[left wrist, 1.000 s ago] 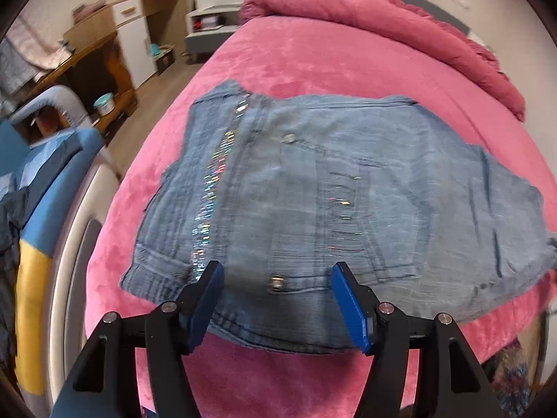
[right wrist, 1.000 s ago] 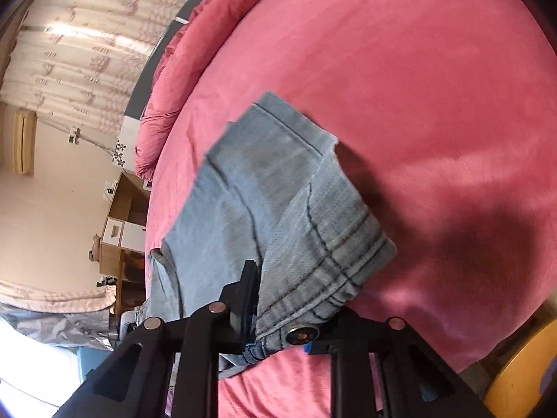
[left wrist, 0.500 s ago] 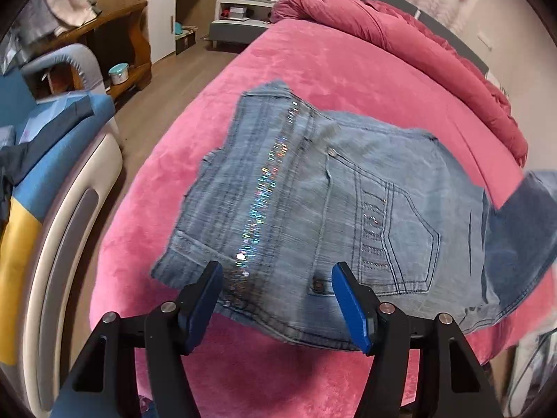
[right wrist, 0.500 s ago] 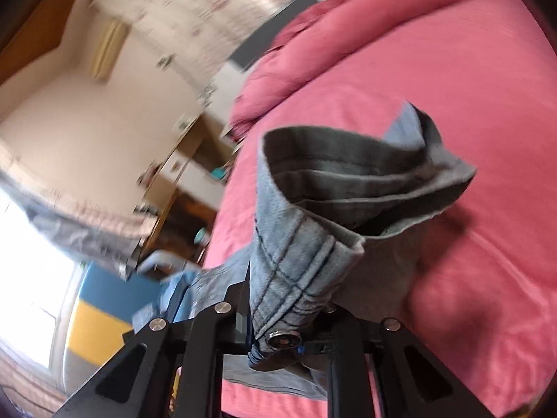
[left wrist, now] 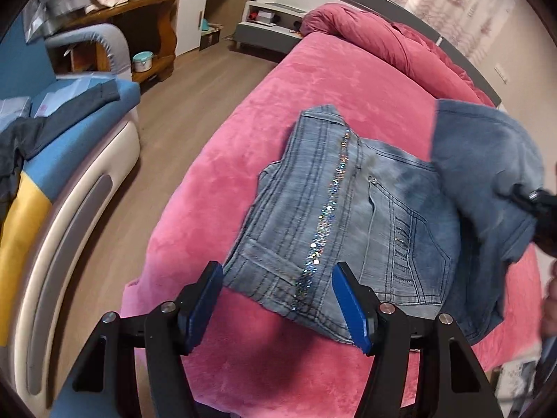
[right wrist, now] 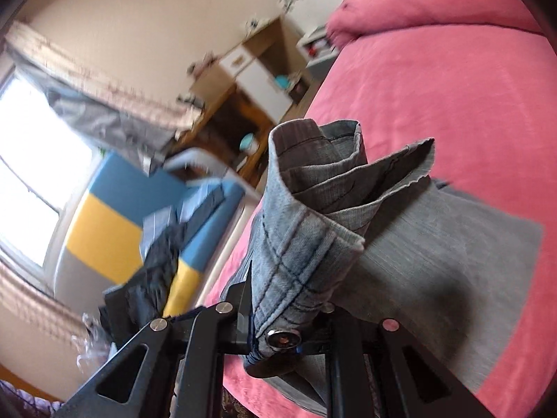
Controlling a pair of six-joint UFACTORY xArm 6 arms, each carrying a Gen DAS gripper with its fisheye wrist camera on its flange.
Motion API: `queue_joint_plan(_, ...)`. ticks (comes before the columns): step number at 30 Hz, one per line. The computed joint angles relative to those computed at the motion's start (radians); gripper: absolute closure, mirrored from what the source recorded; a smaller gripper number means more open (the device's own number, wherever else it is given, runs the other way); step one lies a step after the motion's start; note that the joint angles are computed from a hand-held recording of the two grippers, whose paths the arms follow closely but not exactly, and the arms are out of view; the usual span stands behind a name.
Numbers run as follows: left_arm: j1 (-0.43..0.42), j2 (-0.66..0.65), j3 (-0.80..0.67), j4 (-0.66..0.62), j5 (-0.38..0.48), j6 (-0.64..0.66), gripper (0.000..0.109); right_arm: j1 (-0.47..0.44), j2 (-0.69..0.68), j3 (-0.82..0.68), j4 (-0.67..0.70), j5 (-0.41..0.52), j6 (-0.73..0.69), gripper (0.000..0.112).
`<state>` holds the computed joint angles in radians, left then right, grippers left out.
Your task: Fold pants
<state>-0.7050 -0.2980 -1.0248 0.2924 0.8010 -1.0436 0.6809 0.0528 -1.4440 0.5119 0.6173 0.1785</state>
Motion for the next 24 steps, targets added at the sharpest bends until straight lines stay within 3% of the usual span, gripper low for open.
queue_joint_plan(6, 0.019, -0.024, 0.022, -0.013, -0.027, 0.003, 0.042, 0.081, 0.16, -0.145, -0.118, 0.058, 0.044, 0.098)
queue_joint_plan(10, 0.024, -0.031, 0.025, -0.018, -0.037, 0.014, 0.04, 0.111, 0.214, -0.177, -0.117, 0.077, 0.044, 0.073)
queue_joint_plan(12, 0.025, -0.032, 0.023, -0.019, -0.045, 0.017, 0.04, 0.109, 0.205, -0.154, -0.079, 0.077, 0.038, 0.069)
queue_joint_plan(15, 0.023, -0.033, 0.014, -0.011, -0.048, 0.013, 0.04, 0.098, 0.144, -0.079, -0.003, 0.049, 0.015, 0.061)
queue_joint_plan(19, 0.022, -0.056, -0.009, 0.043, -0.076, -0.031, 0.04, 0.077, -0.001, 0.08, 0.065, -0.014, -0.01, 0.061)
queue_joint_plan(23, 0.014, -0.014, -0.094, 0.026, -0.102, 0.104, 0.037, 0.051, -0.173, 0.272, -0.071, -0.058, 0.138, 0.061)
queue_joint_plan(24, 0.011, 0.005, -0.118, 0.012, -0.111, 0.157, 0.032, 0.043, -0.21, 0.311, -0.11, -0.061, 0.177, 0.061)
